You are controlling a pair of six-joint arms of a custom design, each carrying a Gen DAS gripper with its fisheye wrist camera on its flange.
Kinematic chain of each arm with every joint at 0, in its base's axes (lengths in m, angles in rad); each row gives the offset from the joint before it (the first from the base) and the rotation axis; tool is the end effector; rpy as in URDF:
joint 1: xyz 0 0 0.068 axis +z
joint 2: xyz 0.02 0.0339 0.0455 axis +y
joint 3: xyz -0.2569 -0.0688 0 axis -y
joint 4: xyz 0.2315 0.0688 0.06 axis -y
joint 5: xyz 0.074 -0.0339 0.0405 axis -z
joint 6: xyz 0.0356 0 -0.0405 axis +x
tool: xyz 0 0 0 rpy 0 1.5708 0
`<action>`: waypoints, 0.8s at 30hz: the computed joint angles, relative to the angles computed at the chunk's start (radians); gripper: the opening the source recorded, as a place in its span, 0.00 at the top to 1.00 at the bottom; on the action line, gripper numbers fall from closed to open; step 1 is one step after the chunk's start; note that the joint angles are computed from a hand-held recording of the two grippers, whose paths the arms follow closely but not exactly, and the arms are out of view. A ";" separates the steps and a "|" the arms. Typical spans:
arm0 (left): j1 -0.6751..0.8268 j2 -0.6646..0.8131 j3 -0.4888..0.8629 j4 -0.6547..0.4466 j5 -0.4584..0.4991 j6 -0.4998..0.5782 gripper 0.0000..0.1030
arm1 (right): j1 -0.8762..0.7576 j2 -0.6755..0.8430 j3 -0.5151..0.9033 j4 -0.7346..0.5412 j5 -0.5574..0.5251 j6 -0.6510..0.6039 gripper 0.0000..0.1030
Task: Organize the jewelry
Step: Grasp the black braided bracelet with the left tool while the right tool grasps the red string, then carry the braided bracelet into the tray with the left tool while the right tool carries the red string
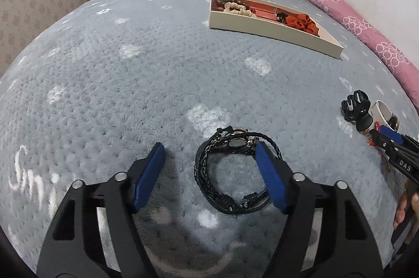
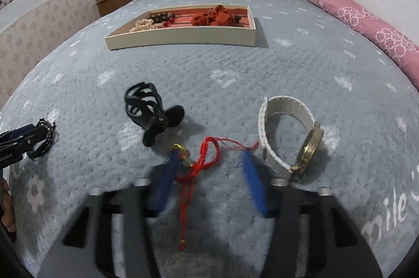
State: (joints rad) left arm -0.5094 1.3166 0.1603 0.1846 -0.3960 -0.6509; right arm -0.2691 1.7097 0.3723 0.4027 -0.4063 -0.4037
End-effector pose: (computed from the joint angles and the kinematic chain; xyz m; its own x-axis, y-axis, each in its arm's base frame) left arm 0.1497 -0.0679 0.0862 -0.7311 -0.2319 -0.6416 -0.2300 0.9692 -0.0882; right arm 0.2263 -0.0478 0.0707 -0.7202 -0.1757 -0.6712 -0.2882 0.9558 0.0590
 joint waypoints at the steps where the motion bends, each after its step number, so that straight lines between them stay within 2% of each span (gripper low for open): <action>1: 0.001 0.000 -0.002 0.005 0.004 0.003 0.36 | -0.001 0.007 0.008 -0.009 -0.004 0.001 0.61; 4: 0.021 0.028 0.001 0.036 0.038 0.025 0.47 | -0.011 0.012 0.014 -0.020 -0.024 -0.002 0.65; 6: 0.030 0.044 0.012 0.037 0.045 0.032 0.49 | -0.014 0.011 0.016 -0.025 -0.031 -0.004 0.73; 8: 0.041 0.056 0.019 0.045 0.063 0.043 0.57 | -0.014 0.007 0.012 -0.025 -0.036 -0.007 0.83; 11: 0.042 0.054 0.019 0.040 0.061 0.035 0.61 | -0.018 0.004 0.012 -0.030 -0.049 -0.010 0.91; 14: 0.043 0.029 0.009 0.028 0.061 0.027 0.73 | -0.035 0.002 0.018 -0.044 -0.073 -0.012 0.92; 16: 0.052 0.010 -0.001 0.029 0.077 0.026 0.84 | -0.049 -0.005 0.019 -0.054 -0.097 -0.015 0.92; 24: 0.040 -0.048 -0.003 -0.014 0.080 0.021 0.88 | -0.076 -0.046 0.029 -0.102 -0.140 -0.038 0.92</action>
